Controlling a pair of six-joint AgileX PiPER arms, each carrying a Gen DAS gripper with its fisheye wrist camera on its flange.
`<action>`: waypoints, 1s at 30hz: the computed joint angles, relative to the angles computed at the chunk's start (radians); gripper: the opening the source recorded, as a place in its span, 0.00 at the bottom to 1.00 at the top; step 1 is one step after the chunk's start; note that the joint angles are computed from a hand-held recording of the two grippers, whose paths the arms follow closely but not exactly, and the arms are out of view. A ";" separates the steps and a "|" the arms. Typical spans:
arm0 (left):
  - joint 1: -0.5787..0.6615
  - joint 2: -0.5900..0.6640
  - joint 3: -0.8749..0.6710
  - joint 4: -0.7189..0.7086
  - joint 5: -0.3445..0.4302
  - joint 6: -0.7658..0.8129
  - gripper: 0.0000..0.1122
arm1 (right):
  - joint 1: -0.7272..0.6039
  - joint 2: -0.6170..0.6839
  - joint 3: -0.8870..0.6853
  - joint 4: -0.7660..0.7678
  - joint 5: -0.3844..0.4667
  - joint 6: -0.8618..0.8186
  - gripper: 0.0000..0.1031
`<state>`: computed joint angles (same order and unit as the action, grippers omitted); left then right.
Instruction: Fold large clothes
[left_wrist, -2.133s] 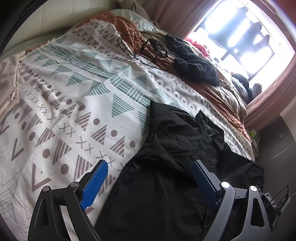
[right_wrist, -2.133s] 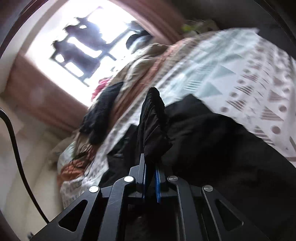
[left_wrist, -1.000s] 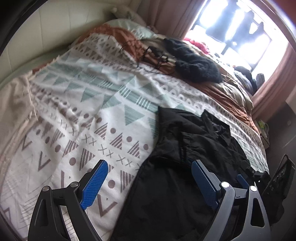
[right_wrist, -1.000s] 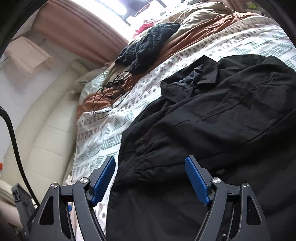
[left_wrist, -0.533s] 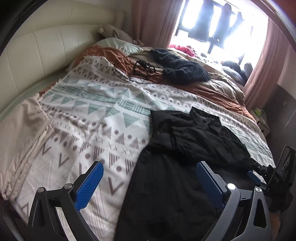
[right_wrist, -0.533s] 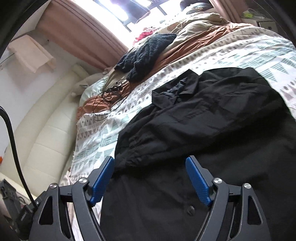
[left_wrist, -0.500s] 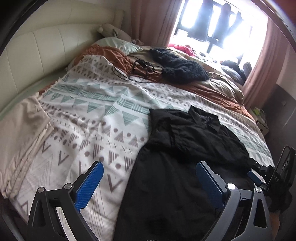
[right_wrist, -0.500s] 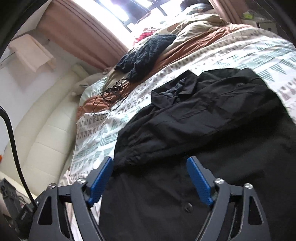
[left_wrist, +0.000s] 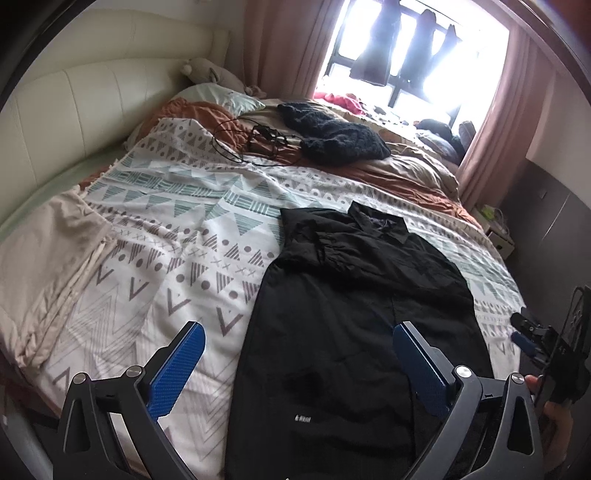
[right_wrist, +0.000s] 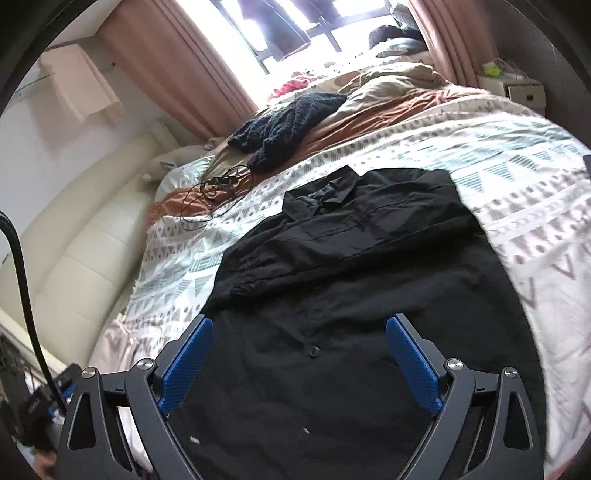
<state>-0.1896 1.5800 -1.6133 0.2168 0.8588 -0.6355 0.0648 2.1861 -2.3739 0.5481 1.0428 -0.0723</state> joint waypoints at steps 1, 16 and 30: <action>-0.008 -0.016 0.018 0.013 -0.001 -0.009 0.91 | -0.006 -0.030 0.050 0.007 -0.017 -0.024 0.92; -0.103 -0.276 0.290 0.114 -0.013 -0.088 0.91 | -0.145 -0.427 0.635 0.160 -0.145 -0.386 0.92; -0.151 -0.512 0.539 0.153 -0.016 -0.177 0.91 | -0.343 -0.700 1.072 0.362 -0.166 -0.681 0.92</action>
<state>-0.3402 1.0678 -1.0741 0.3694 0.8433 -0.8130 -0.2784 1.4856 -1.3016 0.9102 0.8765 -0.7529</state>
